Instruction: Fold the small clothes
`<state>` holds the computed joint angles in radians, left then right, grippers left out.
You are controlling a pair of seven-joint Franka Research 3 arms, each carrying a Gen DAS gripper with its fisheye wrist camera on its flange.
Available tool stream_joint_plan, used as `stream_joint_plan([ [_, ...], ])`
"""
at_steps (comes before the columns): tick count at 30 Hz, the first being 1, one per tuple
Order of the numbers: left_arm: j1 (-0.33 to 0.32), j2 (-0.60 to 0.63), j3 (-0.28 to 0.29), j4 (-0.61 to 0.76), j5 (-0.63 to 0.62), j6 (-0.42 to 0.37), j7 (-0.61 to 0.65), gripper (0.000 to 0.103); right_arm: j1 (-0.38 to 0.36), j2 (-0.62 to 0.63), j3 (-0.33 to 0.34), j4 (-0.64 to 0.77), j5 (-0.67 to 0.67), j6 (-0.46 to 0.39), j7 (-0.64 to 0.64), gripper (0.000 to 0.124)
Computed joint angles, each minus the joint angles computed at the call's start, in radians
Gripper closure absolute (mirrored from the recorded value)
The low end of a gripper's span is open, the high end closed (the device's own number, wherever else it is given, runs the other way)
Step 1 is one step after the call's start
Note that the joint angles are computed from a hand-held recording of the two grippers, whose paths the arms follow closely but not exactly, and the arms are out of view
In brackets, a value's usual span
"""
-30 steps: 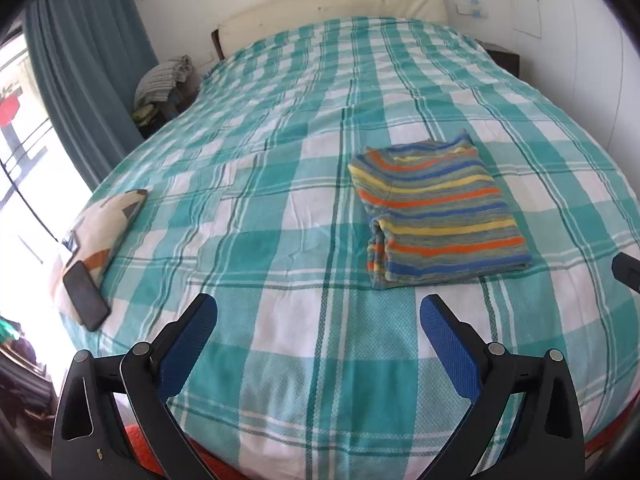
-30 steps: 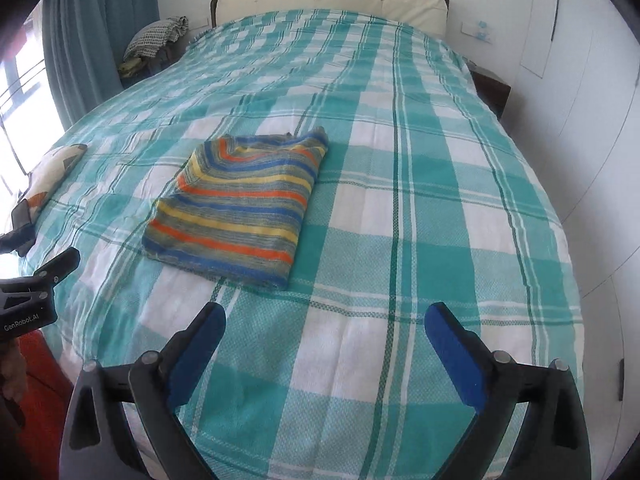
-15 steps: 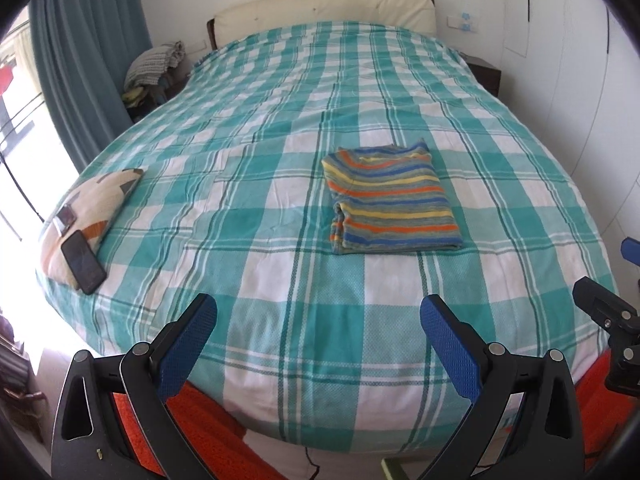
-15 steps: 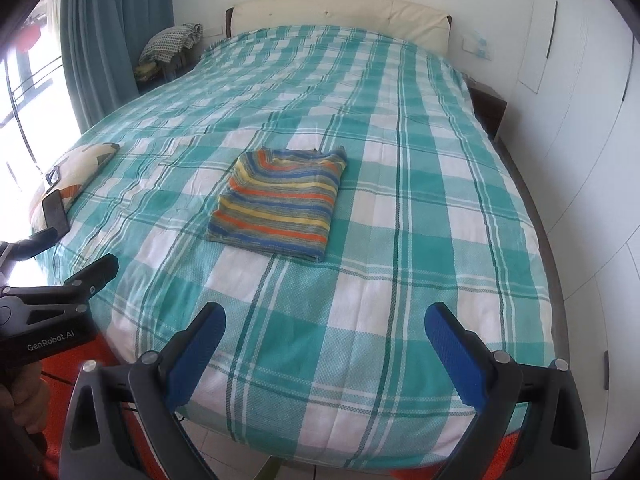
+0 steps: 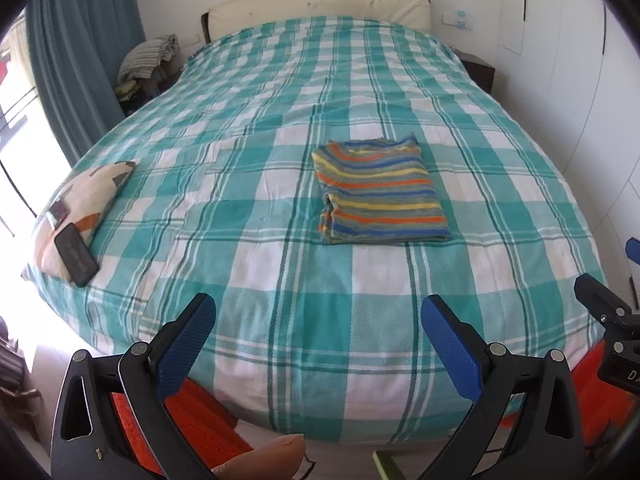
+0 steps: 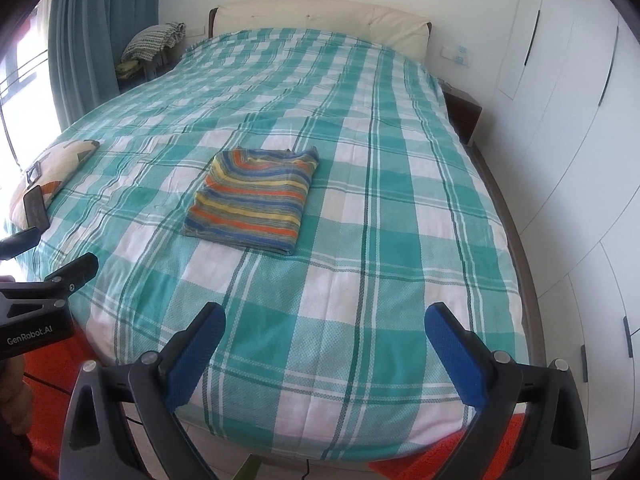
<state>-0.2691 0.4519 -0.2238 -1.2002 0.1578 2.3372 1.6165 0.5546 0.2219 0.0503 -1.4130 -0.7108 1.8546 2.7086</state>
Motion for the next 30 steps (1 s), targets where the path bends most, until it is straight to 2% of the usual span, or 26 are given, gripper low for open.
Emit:
stream_joint_plan([
  [9, -0.007, 0.006, -0.001, 0.016, 0.002, -0.027, 0.004, 0.0, 0.0, 0.004, -0.002, 0.01, 0.007, -0.014, -0.006, 0.025],
  [15, -0.008, 0.009, 0.003, 0.045, 0.004, -0.013, -0.013, 0.0, -0.015, -0.028, 0.003, -0.028, 0.01, 0.059, 0.001, 0.025],
  [17, -0.016, 0.013, 0.014, 0.063, 0.029, 0.016, -0.018, 0.0, -0.014, -0.017, 0.006, -0.001, -0.004, 0.051, -0.04, 0.025],
  [19, -0.017, 0.005, 0.024, 0.055, 0.055, 0.088, -0.025, 0.0, -0.014, -0.02, 0.005, 0.006, -0.02, 0.073, -0.081, 0.025],
  [21, -0.007, -0.009, 0.022, 0.037, 0.058, 0.154, -0.022, 0.0, -0.031, -0.044, 0.003, -0.016, 0.002, 0.139, -0.082, 0.025],
  [22, -0.005, -0.011, 0.022, 0.042, 0.062, 0.157, -0.02, 0.0, -0.043, -0.053, 0.003, -0.022, 0.026, 0.168, -0.084, 0.025],
  [27, 0.004, -0.028, 0.008, 0.066, 0.028, 0.039, -0.013, 0.0, -0.03, -0.034, 0.002, 0.044, -0.005, 0.094, -0.089, 0.025],
  [30, 0.028, -0.095, -0.009, -0.035, -0.021, 0.054, 0.003, 0.0, -0.027, -0.054, 0.011, 0.022, 0.004, 0.128, -0.077, 0.025],
])
